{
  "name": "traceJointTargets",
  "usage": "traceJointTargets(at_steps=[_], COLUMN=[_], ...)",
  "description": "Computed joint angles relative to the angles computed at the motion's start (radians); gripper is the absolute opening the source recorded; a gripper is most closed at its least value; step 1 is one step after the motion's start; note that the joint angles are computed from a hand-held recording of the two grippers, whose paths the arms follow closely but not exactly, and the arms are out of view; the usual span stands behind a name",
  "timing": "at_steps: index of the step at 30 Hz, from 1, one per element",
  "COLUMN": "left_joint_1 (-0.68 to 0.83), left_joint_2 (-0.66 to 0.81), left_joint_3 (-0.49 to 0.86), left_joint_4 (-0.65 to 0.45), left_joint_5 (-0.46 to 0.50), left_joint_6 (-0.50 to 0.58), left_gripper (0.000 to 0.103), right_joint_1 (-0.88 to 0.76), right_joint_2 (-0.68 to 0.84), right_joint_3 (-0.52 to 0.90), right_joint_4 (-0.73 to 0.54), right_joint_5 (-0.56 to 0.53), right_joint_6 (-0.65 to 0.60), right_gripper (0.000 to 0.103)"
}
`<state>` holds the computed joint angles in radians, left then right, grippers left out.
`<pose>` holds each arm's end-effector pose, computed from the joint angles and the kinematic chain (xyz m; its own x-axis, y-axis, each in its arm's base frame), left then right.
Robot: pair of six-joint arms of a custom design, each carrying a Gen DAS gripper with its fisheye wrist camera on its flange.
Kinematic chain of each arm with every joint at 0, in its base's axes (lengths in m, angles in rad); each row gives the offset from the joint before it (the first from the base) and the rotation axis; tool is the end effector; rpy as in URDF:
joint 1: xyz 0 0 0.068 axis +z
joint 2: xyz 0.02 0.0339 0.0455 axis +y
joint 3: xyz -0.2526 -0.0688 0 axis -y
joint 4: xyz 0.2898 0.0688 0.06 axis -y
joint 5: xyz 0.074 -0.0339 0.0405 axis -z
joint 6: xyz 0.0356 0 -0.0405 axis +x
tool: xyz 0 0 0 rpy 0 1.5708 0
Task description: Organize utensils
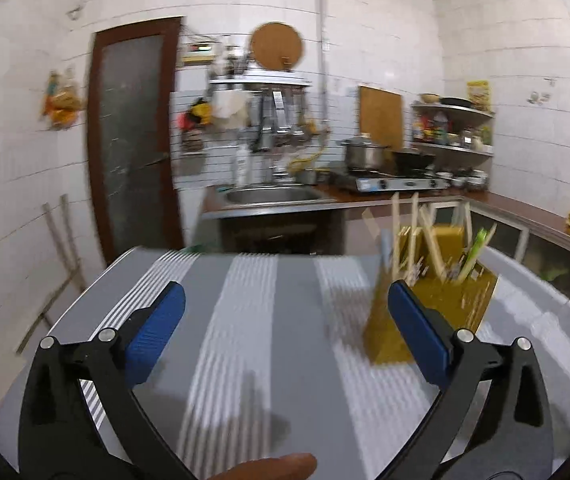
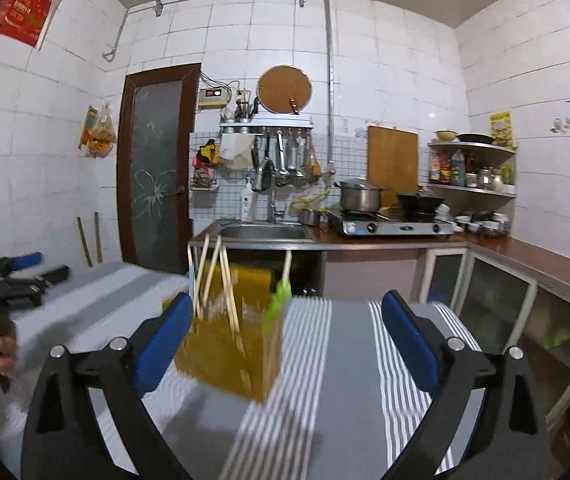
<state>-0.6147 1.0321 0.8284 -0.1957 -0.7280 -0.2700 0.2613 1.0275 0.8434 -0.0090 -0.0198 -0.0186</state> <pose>0.2416 -0.1416 0.2914 -0.2874 -0.0408 -0.9569 -0.1525 0.9883 0.0036 0.2827 0.0763 0.3146 -0.1802 -0.0674 -0.9813 -0.2805 0.9598 -0.0145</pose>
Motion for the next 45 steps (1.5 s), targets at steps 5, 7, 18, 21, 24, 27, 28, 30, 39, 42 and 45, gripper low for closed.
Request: traceJointTargets(at_steps=[5, 7, 18, 21, 24, 27, 28, 30, 39, 42, 45], left_joint_1=[-0.207, -0.283, -0.37, -0.366, -0.381, -0.408, -0.414, -0.426, -0.417, -0.412, -0.391], left_joint_2=[-0.203, -0.24, -0.165, -0.141, -0.106, -0.055, -0.049, -0.047, -0.096, -0.121, -0.133], left_joint_3=[-0.201, -0.249, -0.324, -0.318, -0.317, -0.315, -0.315, -0.325, -0.361, -0.373, -0.369], left_joint_4=[-0.125, -0.125, 0.117, 0.139, 0.219, 0.298, 0.305, 0.346, 0.362, 0.355, 0.316], left_joint_5=[-0.198, -0.278, -0.388, -0.39, -0.432, -0.492, -0.502, -0.512, -0.49, -0.478, -0.45], left_joint_6=[-0.145, -0.169, -0.109, -0.103, -0.041, 0.016, 0.025, 0.058, 0.049, 0.038, 0.003], left_gripper=[0.098, 0.098, 0.098, 0.098, 0.098, 0.098, 0.098, 0.098, 0.098, 0.098, 0.098], right_joint_1=[0.023, 0.043, 0.112, 0.082, 0.058, 0.053, 0.059, 0.065, 0.054, 0.057, 0.071], right_joint_2=[-0.266, -0.341, -0.414, -0.414, -0.406, -0.4, -0.392, -0.384, -0.379, -0.363, -0.357], right_joint_3=[-0.274, -0.338, -0.464, -0.464, -0.466, -0.473, -0.472, -0.47, -0.471, -0.463, -0.46], right_joint_4=[-0.013, 0.0, 0.055, 0.053, 0.057, 0.07, 0.075, 0.077, 0.083, 0.084, 0.088], right_joint_5=[0.066, 0.098, 0.245, 0.211, 0.181, 0.19, 0.2, 0.213, 0.209, 0.218, 0.241], right_joint_6=[0.049, 0.046, 0.012, 0.025, 0.042, 0.052, 0.051, 0.043, 0.06, 0.062, 0.055], right_gripper=[0.093, 0.094, 0.094, 0.094, 0.095, 0.095, 0.095, 0.095, 0.095, 0.095, 0.095])
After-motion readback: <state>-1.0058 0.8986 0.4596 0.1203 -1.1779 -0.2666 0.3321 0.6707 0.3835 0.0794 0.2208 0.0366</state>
